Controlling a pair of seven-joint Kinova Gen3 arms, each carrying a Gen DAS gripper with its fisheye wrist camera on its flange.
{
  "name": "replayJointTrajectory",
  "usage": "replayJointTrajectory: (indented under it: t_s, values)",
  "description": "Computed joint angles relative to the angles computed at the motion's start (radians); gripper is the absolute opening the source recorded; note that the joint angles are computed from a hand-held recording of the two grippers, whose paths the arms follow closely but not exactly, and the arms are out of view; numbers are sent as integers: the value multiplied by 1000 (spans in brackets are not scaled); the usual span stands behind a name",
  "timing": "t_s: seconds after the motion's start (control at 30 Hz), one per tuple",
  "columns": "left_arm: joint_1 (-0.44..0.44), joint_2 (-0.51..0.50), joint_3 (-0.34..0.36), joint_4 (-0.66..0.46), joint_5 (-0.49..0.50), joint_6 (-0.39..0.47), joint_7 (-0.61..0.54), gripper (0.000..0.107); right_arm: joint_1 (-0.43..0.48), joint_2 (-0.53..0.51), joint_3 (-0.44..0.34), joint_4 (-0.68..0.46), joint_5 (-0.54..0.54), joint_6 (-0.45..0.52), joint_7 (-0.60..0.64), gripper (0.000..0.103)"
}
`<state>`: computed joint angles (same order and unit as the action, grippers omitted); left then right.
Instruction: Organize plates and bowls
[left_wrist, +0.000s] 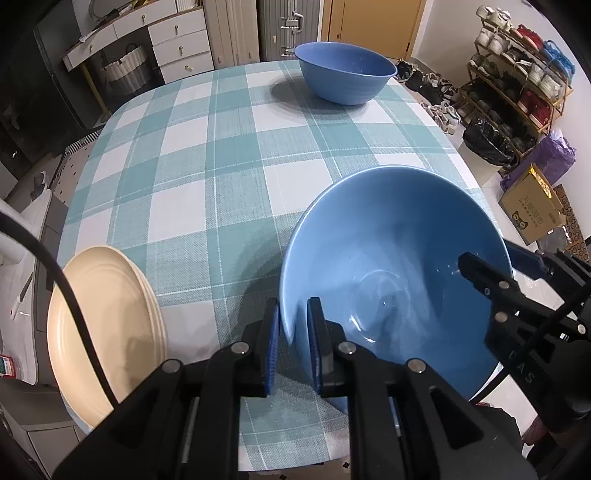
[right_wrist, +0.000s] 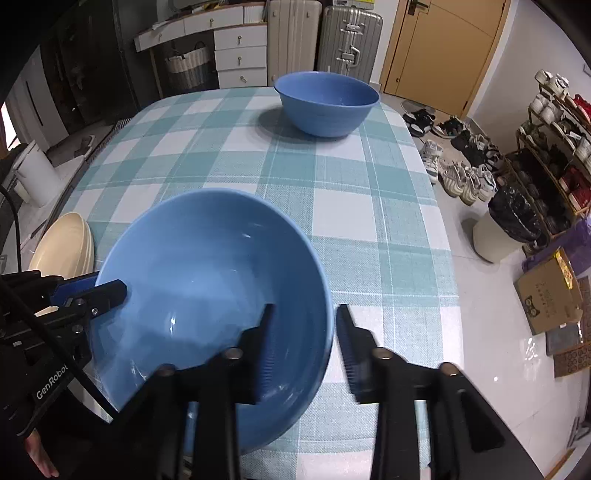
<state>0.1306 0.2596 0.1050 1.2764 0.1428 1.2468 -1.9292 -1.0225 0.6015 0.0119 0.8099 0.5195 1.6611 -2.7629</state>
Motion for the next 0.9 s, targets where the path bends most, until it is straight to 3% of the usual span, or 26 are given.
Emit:
replayJointTrajectory:
  t_s: [0.23,0.37,0.47,0.6,0.73,0.9]
  values:
    - [-14,-9,-5,5,13,-9,1,14,-30,-45,10,78,55,-41,-82,48]
    - [-25,-21,-10,13,23,-24,8,26,-42,-103,-4,147,109,-97,-150,49]
    - [-51,-39,-15,26,61,-43,11,48,-69,-137,-14,187,178,-129,-206,68]
    - [-103,-75,-20,66,150,-76,-37,48,-133,-154,-24,227,308,-137,-276,80]
    - [-141,-130,-32,132,226,-136,-105,49,-200,-151,-30,268,432,-123,-358,86]
    - [-170,-193,-52,222,320,-211,-223,54,-250,-135,-39,307,528,-92,-447,95]
